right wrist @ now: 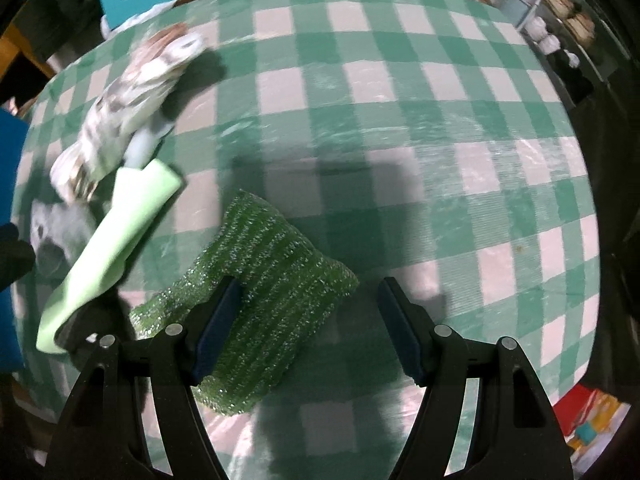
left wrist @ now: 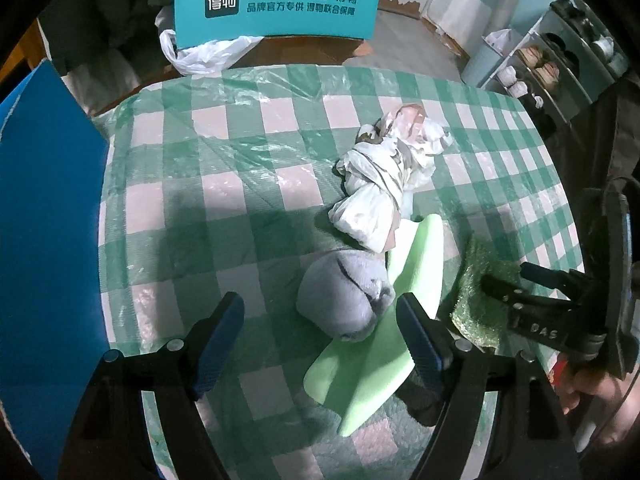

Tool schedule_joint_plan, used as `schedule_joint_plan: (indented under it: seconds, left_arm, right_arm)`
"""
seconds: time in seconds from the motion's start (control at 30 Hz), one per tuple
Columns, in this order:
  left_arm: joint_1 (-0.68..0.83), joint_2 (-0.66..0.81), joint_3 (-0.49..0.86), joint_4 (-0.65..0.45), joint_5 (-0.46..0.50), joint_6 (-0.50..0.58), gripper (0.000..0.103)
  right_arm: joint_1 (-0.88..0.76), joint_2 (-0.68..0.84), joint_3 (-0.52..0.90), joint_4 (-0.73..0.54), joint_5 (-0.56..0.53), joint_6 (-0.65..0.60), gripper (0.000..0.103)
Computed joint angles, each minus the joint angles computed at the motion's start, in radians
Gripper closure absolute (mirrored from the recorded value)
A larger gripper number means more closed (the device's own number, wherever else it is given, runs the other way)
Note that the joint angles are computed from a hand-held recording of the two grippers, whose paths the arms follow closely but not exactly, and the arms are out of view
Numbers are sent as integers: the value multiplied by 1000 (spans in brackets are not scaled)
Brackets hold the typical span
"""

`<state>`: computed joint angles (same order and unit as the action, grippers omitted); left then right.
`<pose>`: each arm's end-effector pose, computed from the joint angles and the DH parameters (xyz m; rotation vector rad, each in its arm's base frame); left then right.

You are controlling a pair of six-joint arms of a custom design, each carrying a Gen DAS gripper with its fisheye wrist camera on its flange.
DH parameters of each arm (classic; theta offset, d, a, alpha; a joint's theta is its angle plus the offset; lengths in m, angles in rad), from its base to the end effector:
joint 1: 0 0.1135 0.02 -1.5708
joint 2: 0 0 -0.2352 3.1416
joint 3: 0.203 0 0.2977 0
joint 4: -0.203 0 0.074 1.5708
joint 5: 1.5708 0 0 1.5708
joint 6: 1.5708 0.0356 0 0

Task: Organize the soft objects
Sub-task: 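Grasp the green glittery scrubber with the right tool while the left tool grasps the grey sock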

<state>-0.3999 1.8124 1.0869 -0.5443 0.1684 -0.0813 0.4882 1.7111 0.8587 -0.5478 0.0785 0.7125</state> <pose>0.3353 -0.1482 0.0891 0.4916 2.8280 -0.3390 0.2738 0.1423 0.0585 0.3407 2.9366 0.0470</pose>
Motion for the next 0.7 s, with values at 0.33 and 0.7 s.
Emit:
schedule_joint_plan:
  seconds: [0.33,0.7]
  left_arm:
    - [-26,91,63,5,2,-12,23]
    - [-8,122,74,31,28,-25,23]
  right_arm:
    - [-26,-85,-57,100,-112,22,31]
    - [91,70,74,44,-7,45,31]
